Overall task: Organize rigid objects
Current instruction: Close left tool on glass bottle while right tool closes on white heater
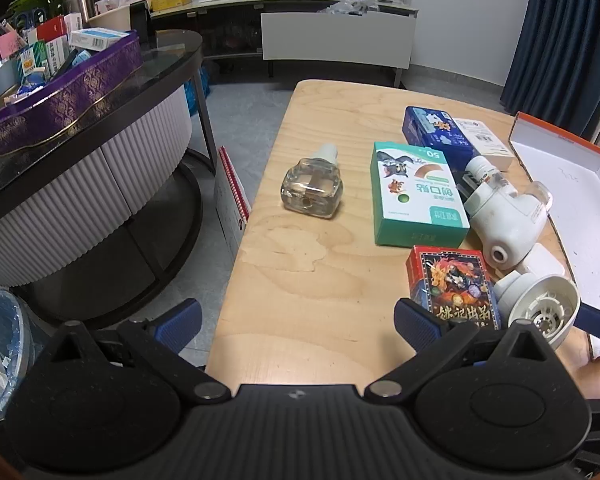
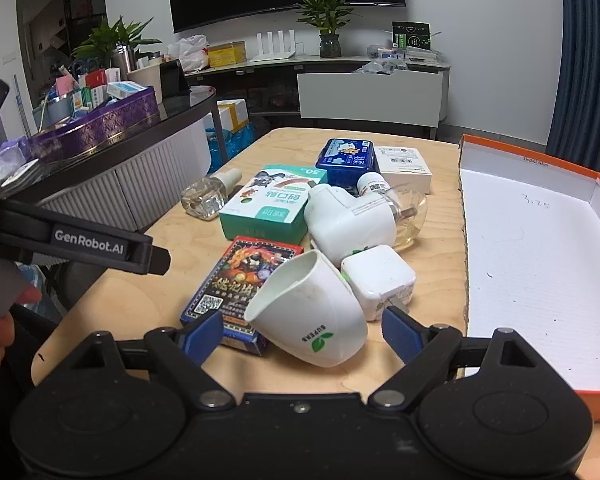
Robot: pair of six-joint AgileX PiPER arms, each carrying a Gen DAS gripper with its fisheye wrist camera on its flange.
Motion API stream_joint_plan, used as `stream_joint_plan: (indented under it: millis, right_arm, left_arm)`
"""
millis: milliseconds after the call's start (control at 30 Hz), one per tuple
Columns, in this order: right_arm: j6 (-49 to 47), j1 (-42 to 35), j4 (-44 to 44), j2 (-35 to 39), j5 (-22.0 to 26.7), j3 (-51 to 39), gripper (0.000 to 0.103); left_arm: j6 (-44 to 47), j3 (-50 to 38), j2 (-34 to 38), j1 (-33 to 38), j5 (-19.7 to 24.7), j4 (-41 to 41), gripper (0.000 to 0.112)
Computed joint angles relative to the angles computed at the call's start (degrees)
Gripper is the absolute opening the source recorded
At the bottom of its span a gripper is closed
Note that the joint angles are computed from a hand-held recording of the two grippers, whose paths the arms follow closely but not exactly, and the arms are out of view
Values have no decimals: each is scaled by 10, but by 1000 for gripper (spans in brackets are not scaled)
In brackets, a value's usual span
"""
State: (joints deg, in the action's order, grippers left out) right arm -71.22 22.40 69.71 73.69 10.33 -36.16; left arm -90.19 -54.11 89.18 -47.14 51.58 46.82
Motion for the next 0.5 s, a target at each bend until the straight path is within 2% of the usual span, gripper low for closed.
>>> stream_joint_plan:
  millis: [200,267,333,433,500]
  right_arm:
    - [-14,-9,34,17,17,-14,100]
    - [-31,-18,64,25,26,-19,94]
    - [-13,-32,56,37,42,-30,83]
    - [-13,-52,78,39,69,-32,82]
    - [-41,-55,103,37,67,-28,80]
  left_arm:
    - [10,-4,7,13,-9,-2,103]
    - [17,-5,8,21,-16,-3,103]
    - [26,-8,12,32,-23,-2,103]
    - [41,-12,20,57,-38,5,103]
    - [60,-19,29,78,-51,7,103]
